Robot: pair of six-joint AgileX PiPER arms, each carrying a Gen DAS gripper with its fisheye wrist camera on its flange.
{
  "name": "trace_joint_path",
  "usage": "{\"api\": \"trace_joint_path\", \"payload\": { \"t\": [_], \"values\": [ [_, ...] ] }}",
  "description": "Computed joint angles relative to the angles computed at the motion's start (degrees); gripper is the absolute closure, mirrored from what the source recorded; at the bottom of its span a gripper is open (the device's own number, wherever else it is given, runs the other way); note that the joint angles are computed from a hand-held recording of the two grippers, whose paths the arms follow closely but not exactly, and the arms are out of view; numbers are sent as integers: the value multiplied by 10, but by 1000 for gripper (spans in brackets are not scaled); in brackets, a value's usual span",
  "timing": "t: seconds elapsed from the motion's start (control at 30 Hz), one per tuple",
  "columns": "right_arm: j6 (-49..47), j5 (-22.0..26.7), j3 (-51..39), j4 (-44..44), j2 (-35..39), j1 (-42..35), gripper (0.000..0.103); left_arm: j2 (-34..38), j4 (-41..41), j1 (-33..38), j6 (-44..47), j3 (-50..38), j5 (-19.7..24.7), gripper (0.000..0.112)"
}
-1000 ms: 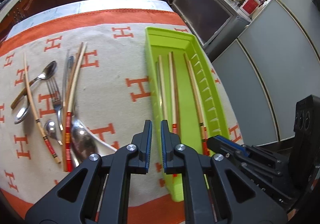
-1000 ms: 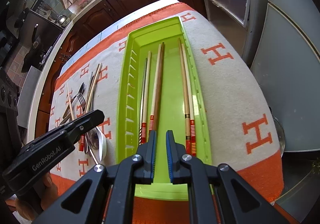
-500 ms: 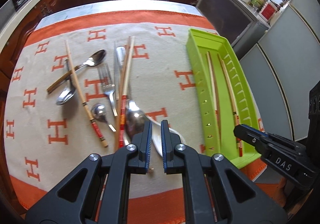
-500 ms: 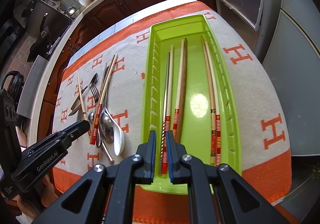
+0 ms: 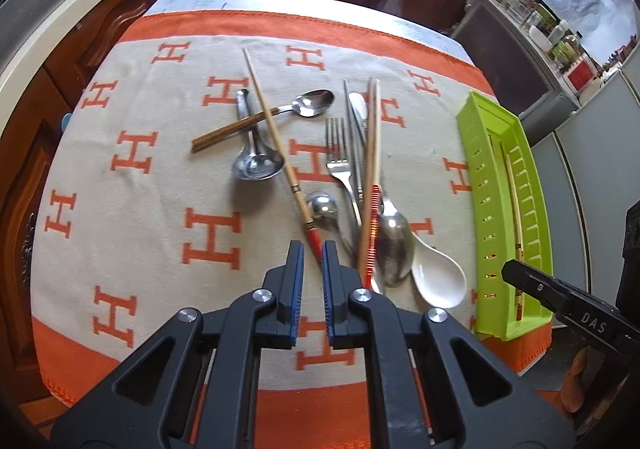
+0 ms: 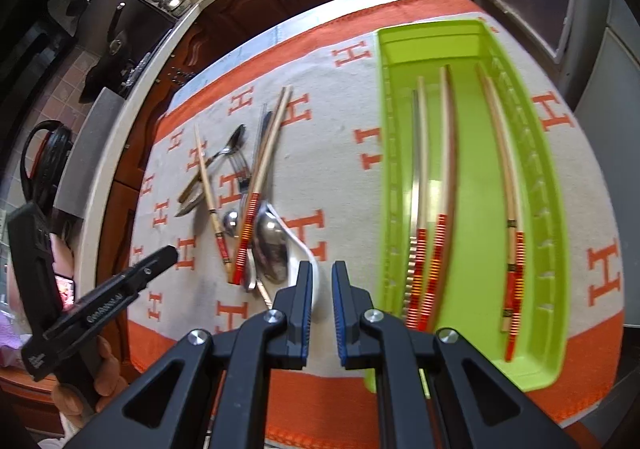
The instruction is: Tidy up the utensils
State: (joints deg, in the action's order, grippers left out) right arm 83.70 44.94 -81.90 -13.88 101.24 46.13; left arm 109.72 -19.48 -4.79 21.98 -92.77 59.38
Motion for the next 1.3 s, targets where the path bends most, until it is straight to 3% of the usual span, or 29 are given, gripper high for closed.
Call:
{"api": "trace_joint_path", "payload": {
  "t": [0.17,0.27,0.4,0.53,0.7,1.0,1.2,1.3],
  "values": [
    [-61,-70,-26,69,35,-34,94,24,-28,22,21,-18,10,106],
    [-92,-89,-52,100,59,-49,94,44,-51,31,29,-32,12,105],
    [-115,-108,-79,126,89,-63,94,76,-71,31,21,-58,9,92],
    [-132,-112,-89,142,104,-72,94,108,-73,20,-1,-88,-3,89],
    [-147,-117,-96,156,117,-78,94,139,-38,-8,-40,-111,-35,89],
    [-174,-138,-94,185,127,-87,94,145,100,-79,-145,-87,-135,89],
    [-194,-141,-109,212,145,-95,94,150,121,-79,-167,-91,-144,108],
    [-190,-128,-129,206,158,-98,94,150,82,-58,-136,-98,-122,108]
  ]
}}
